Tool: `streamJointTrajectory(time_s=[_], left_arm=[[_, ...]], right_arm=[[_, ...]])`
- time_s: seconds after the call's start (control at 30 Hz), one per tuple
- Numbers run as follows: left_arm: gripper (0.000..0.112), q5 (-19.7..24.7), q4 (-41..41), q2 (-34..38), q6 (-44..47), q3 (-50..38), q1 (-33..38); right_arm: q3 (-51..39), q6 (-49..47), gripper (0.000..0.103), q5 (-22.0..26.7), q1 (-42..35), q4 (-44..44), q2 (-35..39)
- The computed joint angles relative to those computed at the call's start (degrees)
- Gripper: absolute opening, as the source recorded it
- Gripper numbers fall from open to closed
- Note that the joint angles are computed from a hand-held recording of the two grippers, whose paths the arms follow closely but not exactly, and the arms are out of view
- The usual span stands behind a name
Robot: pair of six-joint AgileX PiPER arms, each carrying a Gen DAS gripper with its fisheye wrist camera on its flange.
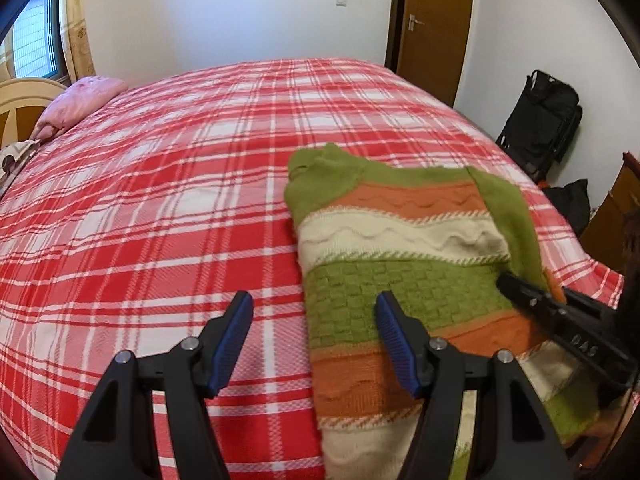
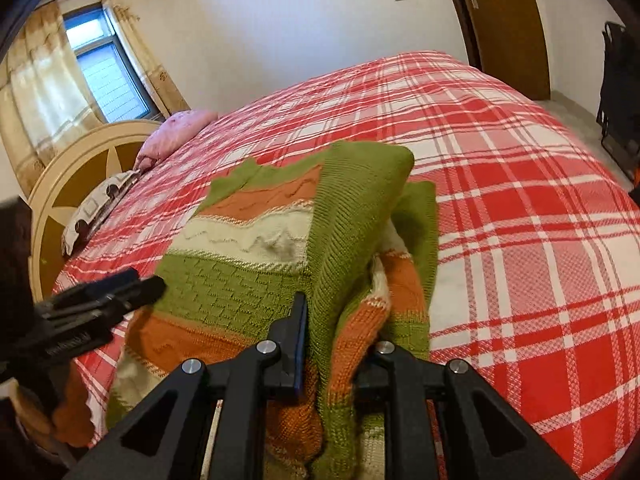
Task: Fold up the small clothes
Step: 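Grasp the folded sweater side with the right gripper and lift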
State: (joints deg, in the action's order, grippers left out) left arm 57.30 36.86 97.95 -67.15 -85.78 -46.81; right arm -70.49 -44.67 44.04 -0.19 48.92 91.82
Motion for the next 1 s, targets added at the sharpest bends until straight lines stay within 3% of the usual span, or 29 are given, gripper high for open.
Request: streamJointTrajectory(time_s=[0.17,0.33,0.47,0.67,0.83,0.93,1.0], left_arm=[[0.07,0.2,-0.3,1.6,0.1,-0.8,-0.2],[0.071,5.0,0.2,3.9,1.3,-4.7,-1.5],[0.071,4.3,-1.3,2.2,1.1,-3.4,-1.8],[0.073,5.2,-0.9,1.7,0.5,-3.5,-3.2],[0.076,7.3,1.4,4.5,0.2,-5.7,-4.5],[0.076,7.1,0.7,4.9,0.4,-5.9,-4.0],[0.076,6.8,0.8,4.6,0.3,-5.5,-4.0]], right_arm=[[0.8,-0.8,0.015,1.4,-2.1,5.1,1.1],[-4.0,7.5,0.016,1.2,1.3,-5.7,0.7],[-7.5,13.3,0.015,-0.5,5.9,-16.7,0.6],[-11.0,16.7,0.015,-5.1,8.7,-25.7,4.0],[-8.5,8.4,0.017,-3.6,3.4,-11.8,4.5],[-5.8,11.8,0.024,-3.3,2.2,-12.8,0.6],[-1.2,13.8,0.024,-6.0,2.0,-13.3,-5.1]])
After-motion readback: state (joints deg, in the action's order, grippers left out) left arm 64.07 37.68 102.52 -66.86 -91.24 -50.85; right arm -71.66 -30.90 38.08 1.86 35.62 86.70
